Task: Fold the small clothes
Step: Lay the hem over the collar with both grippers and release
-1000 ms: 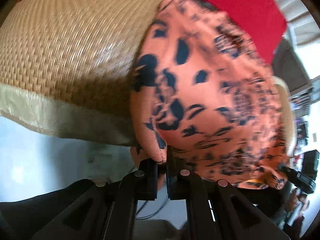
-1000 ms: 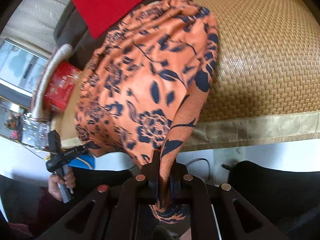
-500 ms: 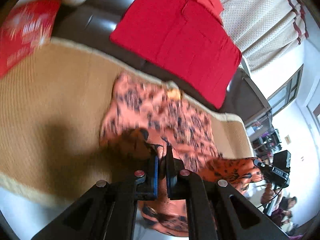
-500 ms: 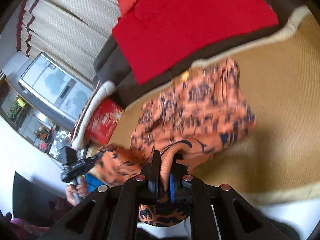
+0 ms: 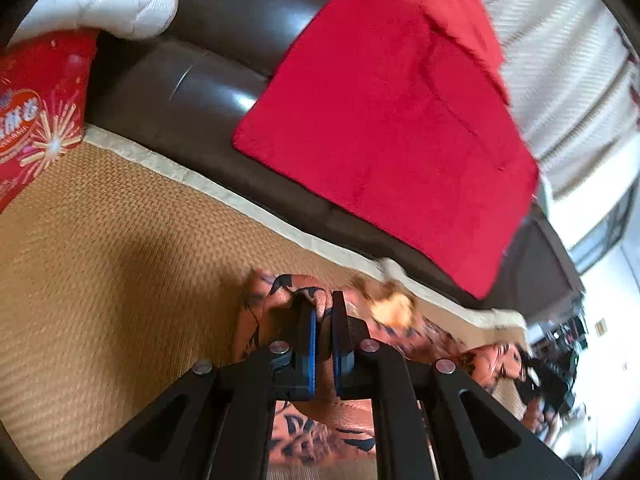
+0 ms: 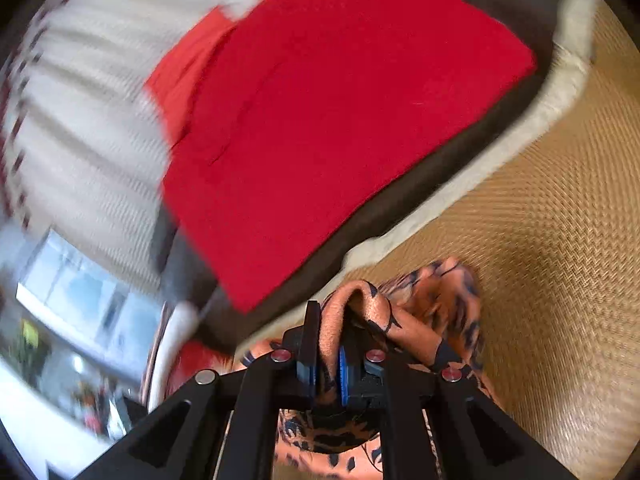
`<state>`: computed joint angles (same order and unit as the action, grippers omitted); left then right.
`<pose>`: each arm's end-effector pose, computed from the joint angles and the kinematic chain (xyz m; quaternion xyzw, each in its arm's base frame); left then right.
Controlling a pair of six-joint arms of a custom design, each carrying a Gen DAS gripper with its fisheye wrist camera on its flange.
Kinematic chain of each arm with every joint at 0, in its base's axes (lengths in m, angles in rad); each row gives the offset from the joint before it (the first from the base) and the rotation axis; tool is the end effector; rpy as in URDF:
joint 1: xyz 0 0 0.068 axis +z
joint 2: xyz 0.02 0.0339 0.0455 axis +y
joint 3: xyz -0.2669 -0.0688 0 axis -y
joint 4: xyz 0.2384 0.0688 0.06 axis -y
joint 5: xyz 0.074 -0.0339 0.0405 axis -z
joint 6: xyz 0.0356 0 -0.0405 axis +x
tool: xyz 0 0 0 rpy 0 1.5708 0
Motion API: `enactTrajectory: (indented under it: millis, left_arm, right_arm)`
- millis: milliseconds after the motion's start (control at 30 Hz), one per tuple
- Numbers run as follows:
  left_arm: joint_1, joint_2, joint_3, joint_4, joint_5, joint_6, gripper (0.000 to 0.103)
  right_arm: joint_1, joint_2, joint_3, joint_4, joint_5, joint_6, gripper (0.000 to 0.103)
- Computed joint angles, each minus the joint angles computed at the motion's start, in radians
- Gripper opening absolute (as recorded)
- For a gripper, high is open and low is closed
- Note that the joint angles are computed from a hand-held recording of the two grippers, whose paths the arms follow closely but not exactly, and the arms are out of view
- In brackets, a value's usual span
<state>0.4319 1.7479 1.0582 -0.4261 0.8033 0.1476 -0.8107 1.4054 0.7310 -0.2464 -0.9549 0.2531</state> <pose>0.3127 0.1159 0.1821 -0.0398 0.9001 -0.3057 0.3078 0.1981 -0.1662 0.1995 0.3004 0.7998 0.3406 0.3925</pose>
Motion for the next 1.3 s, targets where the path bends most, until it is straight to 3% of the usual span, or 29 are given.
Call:
enactTrajectory:
  millis: [67, 133, 233, 267, 333, 367, 400, 500, 567, 667, 733, 800, 833, 933, 1100, 1300]
  left_arm:
    - [-0.046, 0.059, -0.028, 0.144, -0.057, -0.092, 0.007]
    - [-0.086, 0.120, -0.053, 0.276, -0.098, -0.175, 0.007]
    - [-0.100, 0.196, -0.115, 0.479, -0.119, -0.289, 0.008]
    - [-0.105, 0.226, -0.105, 0.496, -0.131, -0.317, 0.009]
    - [-0.109, 0.270, -0.051, 0.459, -0.123, -0.369, 0.012]
    - [-0.100, 0.277, -0.048, 0.485, -0.089, -0.405, 0.015]
    - [-0.091, 0.266, -0.065, 0.528, -0.077, -0.437, 0.024]
    - [-0.066, 0.164, -0.166, 0.679, -0.113, -0.505, 0.051]
    - [-0.055, 0.090, -0.207, 0.685, -0.124, -0.487, 0.052]
    - [-0.083, -0.016, -0.199, 0.489, -0.137, -0.284, 0.053]
    - [-0.108, -0.070, -0.194, 0.346, -0.076, -0.127, 0.053]
    - [-0.138, -0.107, -0.178, 0.140, 0.007, 0.082, 0.053]
    - [-0.156, -0.129, -0.188, 0.086, 0.006, 0.146, 0.053]
    - [-0.229, -0.168, -0.235, -0.031, -0.086, 0.287, 0.053]
    - [-0.297, -0.027, -0.220, -0.043, -0.226, 0.233, 0.053]
    - [-0.324, 0.044, -0.148, 0.010, -0.239, 0.154, 0.053]
  right_arm:
    - [0.017, 0.120, -0.042, 0.197, 0.023, 0.157, 0.012]
    - [0.027, 0.219, -0.029, 0.252, 0.045, 0.234, 0.013]
    - [0.046, 0.292, -0.004, 0.304, 0.106, 0.233, 0.015]
    - [0.047, 0.306, -0.006, 0.332, 0.104, 0.254, 0.023]
    - [0.047, 0.341, -0.010, 0.412, 0.091, 0.320, 0.062]
    - [0.044, 0.342, -0.018, 0.453, 0.094, 0.356, 0.087]
    - [0.023, 0.327, -0.040, 0.490, 0.093, 0.375, 0.089]
    - [0.008, 0.267, -0.070, 0.514, 0.107, 0.368, 0.088]
    - [0.008, 0.194, -0.098, 0.503, 0.104, 0.328, 0.087]
    - [0.055, 0.056, -0.111, 0.339, 0.122, 0.150, 0.079]
    - [0.116, -0.026, -0.117, 0.211, 0.144, 0.009, 0.071]
    - [0.200, -0.095, -0.112, 0.084, 0.198, -0.109, 0.047]
    - [0.260, -0.123, -0.112, 0.035, 0.235, -0.146, 0.041]
    - [0.374, -0.162, -0.134, -0.002, 0.312, -0.160, 0.039]
    - [0.539, -0.109, -0.132, -0.017, 0.373, -0.163, 0.039]
    - [0.636, 0.104, -0.088, 0.086, 0.469, -0.104, 0.039]
